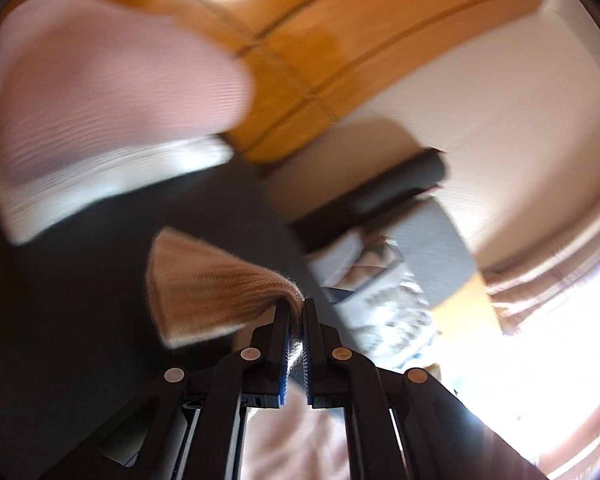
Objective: Fold clothes
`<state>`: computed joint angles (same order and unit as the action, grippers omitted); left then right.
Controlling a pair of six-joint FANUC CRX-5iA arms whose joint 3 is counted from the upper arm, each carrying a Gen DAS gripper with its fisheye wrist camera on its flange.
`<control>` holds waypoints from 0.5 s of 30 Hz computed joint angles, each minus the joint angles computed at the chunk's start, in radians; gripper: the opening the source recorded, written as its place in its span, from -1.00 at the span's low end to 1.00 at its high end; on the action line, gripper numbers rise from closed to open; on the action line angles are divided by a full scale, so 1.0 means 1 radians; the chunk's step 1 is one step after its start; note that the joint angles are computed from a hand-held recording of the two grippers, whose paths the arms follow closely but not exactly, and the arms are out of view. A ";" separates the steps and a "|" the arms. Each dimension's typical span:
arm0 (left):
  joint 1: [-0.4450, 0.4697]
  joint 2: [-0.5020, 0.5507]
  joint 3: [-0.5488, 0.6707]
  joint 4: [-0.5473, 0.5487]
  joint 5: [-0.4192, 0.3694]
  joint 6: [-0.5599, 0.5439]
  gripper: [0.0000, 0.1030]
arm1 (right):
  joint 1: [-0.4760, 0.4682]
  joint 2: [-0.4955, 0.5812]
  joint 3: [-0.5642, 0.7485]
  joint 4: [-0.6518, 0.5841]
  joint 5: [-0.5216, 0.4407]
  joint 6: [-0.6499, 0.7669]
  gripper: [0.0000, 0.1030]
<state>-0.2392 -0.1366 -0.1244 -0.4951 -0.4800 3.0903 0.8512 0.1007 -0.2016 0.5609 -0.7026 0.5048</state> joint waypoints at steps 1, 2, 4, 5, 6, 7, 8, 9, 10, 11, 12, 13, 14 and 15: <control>-0.004 0.012 0.019 0.022 0.023 -0.038 -0.91 | -0.004 -0.009 0.000 -0.015 0.004 -0.004 -0.74; -0.013 0.032 0.047 0.047 0.041 -0.084 -0.91 | -0.008 -0.017 0.001 -0.031 0.008 -0.008 -0.74; -0.007 0.032 0.049 0.165 0.099 -0.244 -0.91 | -0.017 -0.034 0.003 -0.062 0.016 -0.015 -0.74; -0.020 0.054 0.076 0.200 0.112 -0.304 -0.91 | -0.021 -0.042 0.004 -0.078 0.019 -0.018 -0.73; -0.024 0.055 0.075 0.262 0.133 -0.389 -0.91 | -0.025 -0.051 0.004 -0.091 0.023 -0.023 -0.72; -0.024 0.046 0.058 0.343 0.158 -0.491 -0.91 | -0.021 -0.067 -0.012 -0.064 0.022 -0.056 -0.62; -0.037 0.061 0.066 0.399 0.179 -0.565 -0.91 | -0.018 -0.084 -0.027 -0.040 0.021 -0.086 -0.46; -0.055 0.088 0.090 0.436 0.194 -0.620 -0.91 | -0.019 -0.099 -0.038 -0.049 0.024 -0.089 -0.37; -0.070 0.120 0.110 0.496 0.214 -0.697 -0.91 | -0.020 -0.114 -0.049 -0.057 0.027 -0.092 -0.30; -0.086 0.144 0.117 0.566 0.235 -0.783 -0.91 | -0.022 -0.129 -0.059 -0.066 0.030 -0.095 -0.30; -0.105 0.166 0.124 0.624 0.250 -0.856 -0.91 | -0.023 -0.144 -0.070 -0.076 0.034 -0.098 -0.30; -0.125 0.189 0.131 0.681 0.264 -0.927 -0.91 | -0.030 -0.162 -0.088 -0.089 0.049 -0.113 -0.30; -0.147 0.215 0.132 0.761 0.284 -1.017 -0.91 | -0.036 -0.180 -0.105 -0.102 0.065 -0.127 -0.30; -0.173 0.243 0.130 0.862 0.308 -1.126 -0.91 | -0.043 -0.197 -0.123 -0.115 0.080 -0.140 -0.30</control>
